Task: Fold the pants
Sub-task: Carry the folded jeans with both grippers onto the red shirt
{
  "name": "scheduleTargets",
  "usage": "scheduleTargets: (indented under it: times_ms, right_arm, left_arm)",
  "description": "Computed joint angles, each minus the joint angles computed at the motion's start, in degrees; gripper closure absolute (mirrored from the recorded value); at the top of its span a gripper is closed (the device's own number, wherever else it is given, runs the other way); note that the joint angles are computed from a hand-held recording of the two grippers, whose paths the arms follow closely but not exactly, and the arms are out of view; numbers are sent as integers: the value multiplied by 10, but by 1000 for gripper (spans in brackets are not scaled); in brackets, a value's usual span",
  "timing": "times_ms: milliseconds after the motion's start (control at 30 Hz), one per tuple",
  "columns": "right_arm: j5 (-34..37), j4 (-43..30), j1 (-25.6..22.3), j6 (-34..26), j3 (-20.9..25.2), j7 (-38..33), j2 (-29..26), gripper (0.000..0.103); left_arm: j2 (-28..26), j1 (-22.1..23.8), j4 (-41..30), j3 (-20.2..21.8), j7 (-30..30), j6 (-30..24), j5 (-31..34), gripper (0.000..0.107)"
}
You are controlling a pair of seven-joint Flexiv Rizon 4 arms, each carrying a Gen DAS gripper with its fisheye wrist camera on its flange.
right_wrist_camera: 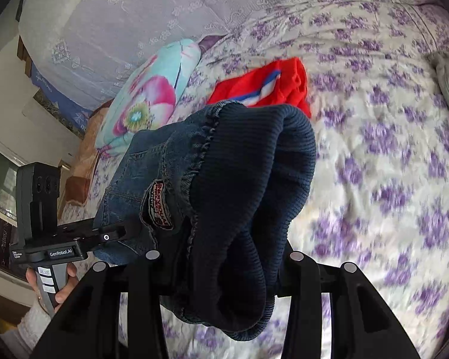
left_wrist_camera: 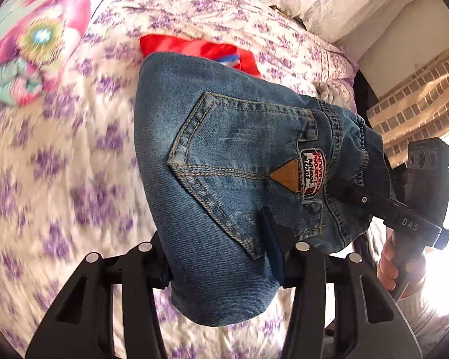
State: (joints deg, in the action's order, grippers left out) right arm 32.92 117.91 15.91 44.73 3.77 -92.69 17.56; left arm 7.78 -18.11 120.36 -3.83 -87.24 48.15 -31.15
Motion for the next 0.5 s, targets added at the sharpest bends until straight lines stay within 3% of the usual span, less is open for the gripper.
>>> scheduleTargets:
  times_ms: [100, 300, 400, 500]
  right_arm:
    - [0, -113, 1, -16, -34, -16, -103, 60]
    - [-4, -294, -30, -49, -38, -26, -270, 59]
    - [0, -340, -49, -61, -25, -32, -322, 59]
    - [10, -361, -71, -65, -4, -46, -361, 59]
  left_arm:
    - [-96, 35, -115, -4, 13, -25, 4, 60]
    - [-250, 76, -308, -18, -18, -84, 58, 60]
    - [-295, 84, -360, -21, -20, -106, 78, 60]
    - [-319, 89, -366, -24, -9, -106, 80, 59]
